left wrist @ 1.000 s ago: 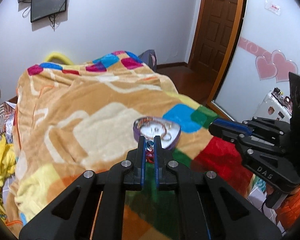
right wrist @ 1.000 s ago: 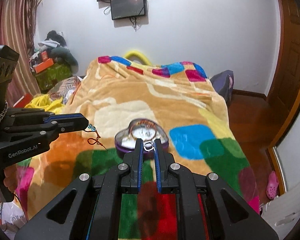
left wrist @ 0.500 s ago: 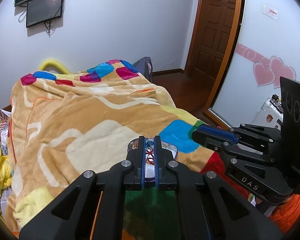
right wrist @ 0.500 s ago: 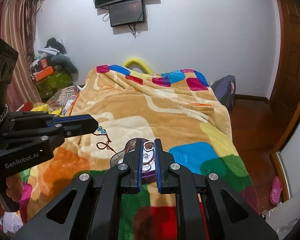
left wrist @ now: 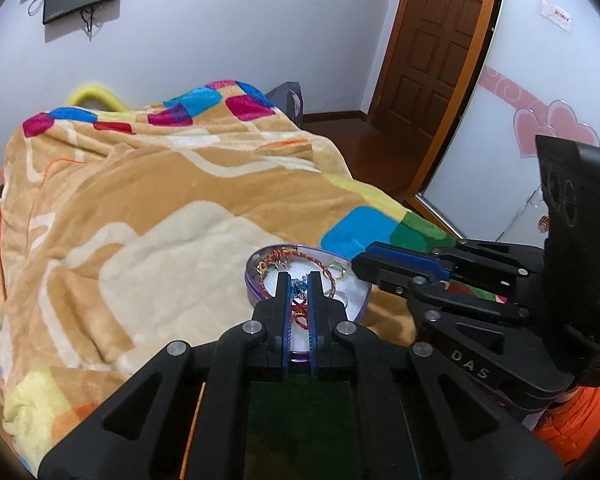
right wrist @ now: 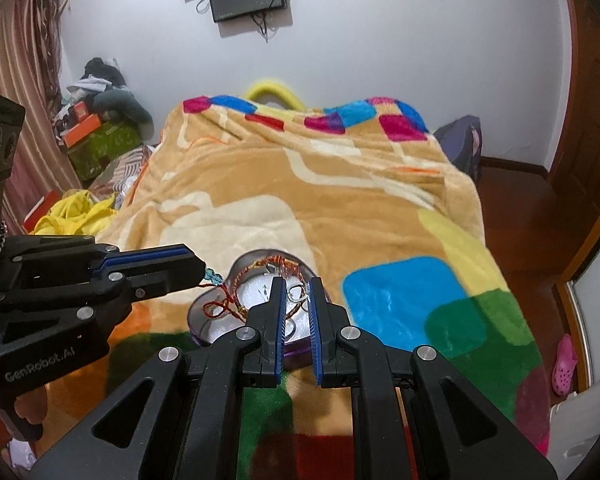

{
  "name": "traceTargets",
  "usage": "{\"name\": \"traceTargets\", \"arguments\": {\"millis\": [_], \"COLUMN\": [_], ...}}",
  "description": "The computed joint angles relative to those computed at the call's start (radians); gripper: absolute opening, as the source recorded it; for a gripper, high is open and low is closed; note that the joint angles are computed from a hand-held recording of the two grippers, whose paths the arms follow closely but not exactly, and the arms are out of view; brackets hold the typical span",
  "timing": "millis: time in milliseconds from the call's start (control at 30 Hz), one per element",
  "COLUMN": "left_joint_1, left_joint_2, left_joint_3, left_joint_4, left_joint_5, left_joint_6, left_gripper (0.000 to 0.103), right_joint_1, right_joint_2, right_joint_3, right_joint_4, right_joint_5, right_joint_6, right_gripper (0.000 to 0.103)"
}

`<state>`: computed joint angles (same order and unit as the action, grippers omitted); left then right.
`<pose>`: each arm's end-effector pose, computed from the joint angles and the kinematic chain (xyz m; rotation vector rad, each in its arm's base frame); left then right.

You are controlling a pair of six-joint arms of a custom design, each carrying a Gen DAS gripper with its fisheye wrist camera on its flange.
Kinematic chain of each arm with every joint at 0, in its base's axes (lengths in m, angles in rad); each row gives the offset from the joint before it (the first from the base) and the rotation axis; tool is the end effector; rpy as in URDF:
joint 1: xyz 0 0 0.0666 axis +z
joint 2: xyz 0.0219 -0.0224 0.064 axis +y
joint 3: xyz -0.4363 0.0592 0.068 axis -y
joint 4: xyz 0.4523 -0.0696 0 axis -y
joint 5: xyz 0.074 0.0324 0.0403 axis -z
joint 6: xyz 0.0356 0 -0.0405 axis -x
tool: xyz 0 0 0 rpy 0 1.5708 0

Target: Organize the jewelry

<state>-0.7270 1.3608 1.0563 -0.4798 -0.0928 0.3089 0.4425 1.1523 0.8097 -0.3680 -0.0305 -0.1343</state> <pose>0.3802 -0.3343 0.3584 0.4501 2.3433 -0.3938 0.3753 0.1786 0.3333 -0.3695 2.2739 0.3342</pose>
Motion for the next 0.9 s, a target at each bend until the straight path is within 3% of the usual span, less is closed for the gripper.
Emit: {"name": "traceTargets", "arguments": {"millis": [500,600,733,900], "left_joint_1": [0.000,-0.004,-0.017,-0.047], "left_joint_2": [-0.008,-0.028,-0.077,-0.149], "left_joint_3": [-0.010,-0.015,-0.032,-0.042], "left_joint_4": [0.000,-0.003,0.003,0.000], "left_joint_5": [-0.015,-0.035,-0.078,-0.153], "left_joint_6": [0.010,0.011,0.021,0.017], "left_gripper": [0.009,0.018,0.036,0.040], "right_joint_1": [-0.005,-0.002,0.008,0.033], "right_joint_2": [0.026,0.007,-0.040,-0.136], "right_joint_3": [0.030,0.030,0.024,0.008], "right_joint_4": [-0.070,-0.076,-0.076,-0.063], "right_joint_5": [-0.019,-0.013,0.014,0.064], "right_joint_6": [0.006,-0.001,0.001,-0.002], "right_gripper": [0.012,0.021,0.022,0.022]}}
